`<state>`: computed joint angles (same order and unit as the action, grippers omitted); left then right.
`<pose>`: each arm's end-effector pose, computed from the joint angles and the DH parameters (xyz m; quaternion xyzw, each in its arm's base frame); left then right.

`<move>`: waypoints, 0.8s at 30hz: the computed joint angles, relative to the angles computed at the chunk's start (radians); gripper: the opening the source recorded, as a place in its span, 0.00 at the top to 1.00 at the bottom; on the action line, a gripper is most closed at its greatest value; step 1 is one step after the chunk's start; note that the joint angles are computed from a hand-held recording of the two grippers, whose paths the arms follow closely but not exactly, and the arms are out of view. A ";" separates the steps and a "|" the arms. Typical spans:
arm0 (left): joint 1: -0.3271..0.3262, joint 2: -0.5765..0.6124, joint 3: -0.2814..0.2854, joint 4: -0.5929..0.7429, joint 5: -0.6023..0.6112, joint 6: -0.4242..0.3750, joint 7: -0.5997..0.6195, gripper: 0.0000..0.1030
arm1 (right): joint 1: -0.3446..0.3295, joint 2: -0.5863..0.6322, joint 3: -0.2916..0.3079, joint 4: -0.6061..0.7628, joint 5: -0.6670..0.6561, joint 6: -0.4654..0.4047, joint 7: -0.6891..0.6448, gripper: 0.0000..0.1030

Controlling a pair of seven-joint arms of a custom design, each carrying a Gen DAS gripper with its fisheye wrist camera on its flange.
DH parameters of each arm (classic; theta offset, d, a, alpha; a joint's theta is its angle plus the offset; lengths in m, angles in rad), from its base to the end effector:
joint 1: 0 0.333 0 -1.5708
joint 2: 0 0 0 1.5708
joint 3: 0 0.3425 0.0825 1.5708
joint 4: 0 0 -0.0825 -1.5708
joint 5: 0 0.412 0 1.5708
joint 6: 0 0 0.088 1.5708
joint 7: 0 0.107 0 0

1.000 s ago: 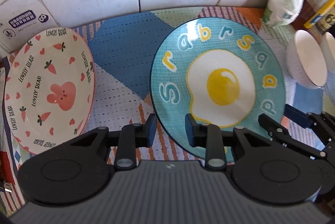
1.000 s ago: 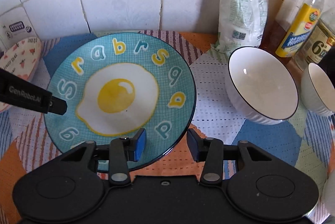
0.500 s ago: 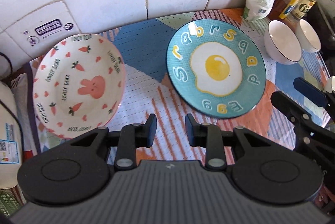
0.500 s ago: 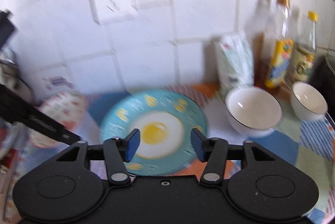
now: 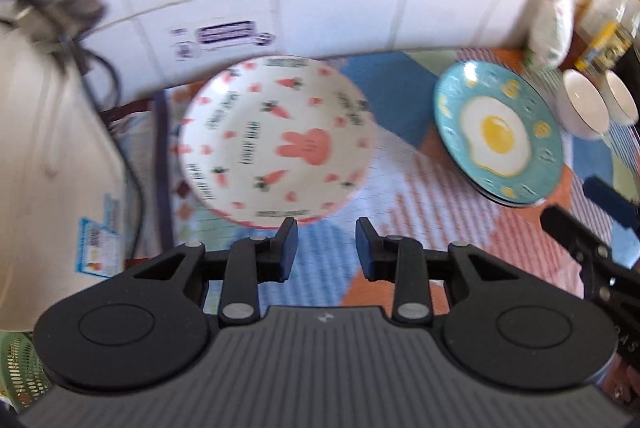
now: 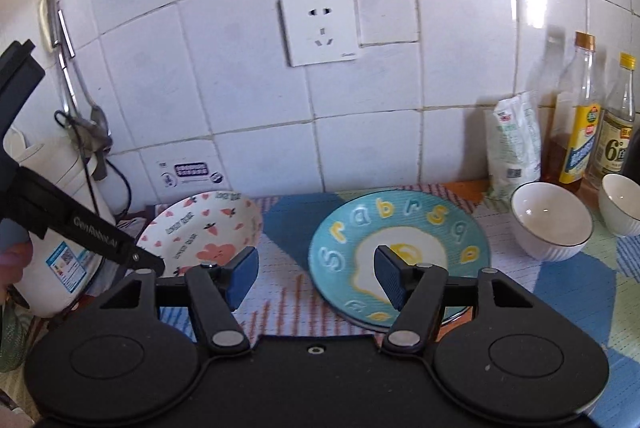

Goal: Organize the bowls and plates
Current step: 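Move the right tool to the bunny plate rim and grasp it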

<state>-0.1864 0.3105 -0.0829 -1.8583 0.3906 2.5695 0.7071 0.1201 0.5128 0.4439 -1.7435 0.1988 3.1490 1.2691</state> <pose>0.6668 -0.1856 0.4058 -0.7876 0.5706 -0.1656 0.1636 0.6673 0.3338 0.4200 -0.7664 0.4507 -0.1671 0.4262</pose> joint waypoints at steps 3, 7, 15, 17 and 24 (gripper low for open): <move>0.001 -0.033 0.027 -0.065 0.046 0.035 -0.059 0.69 | 0.023 0.007 0.001 -0.007 -0.004 0.026 0.015 0.32; -0.010 -0.038 0.064 -0.115 0.170 0.071 -0.180 0.63 | 0.024 0.051 0.038 0.008 -0.032 0.064 0.038 0.31; -0.020 0.035 0.098 -0.102 0.307 0.107 -0.361 0.56 | 0.085 0.207 0.039 0.161 -0.075 0.031 0.124 0.31; -0.031 0.062 0.108 -0.080 0.322 0.072 -0.398 0.52 | 0.137 0.251 -0.014 0.222 -0.076 0.030 0.152 0.31; -0.027 0.121 0.129 -0.058 0.361 0.113 -0.471 0.42 | 0.243 0.387 -0.125 0.436 -0.066 -0.029 0.269 0.32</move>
<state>-0.2132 0.4316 0.0458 -1.9164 0.7513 2.6824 0.2364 0.3634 0.9000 0.3186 -1.3079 0.1330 3.1200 1.5379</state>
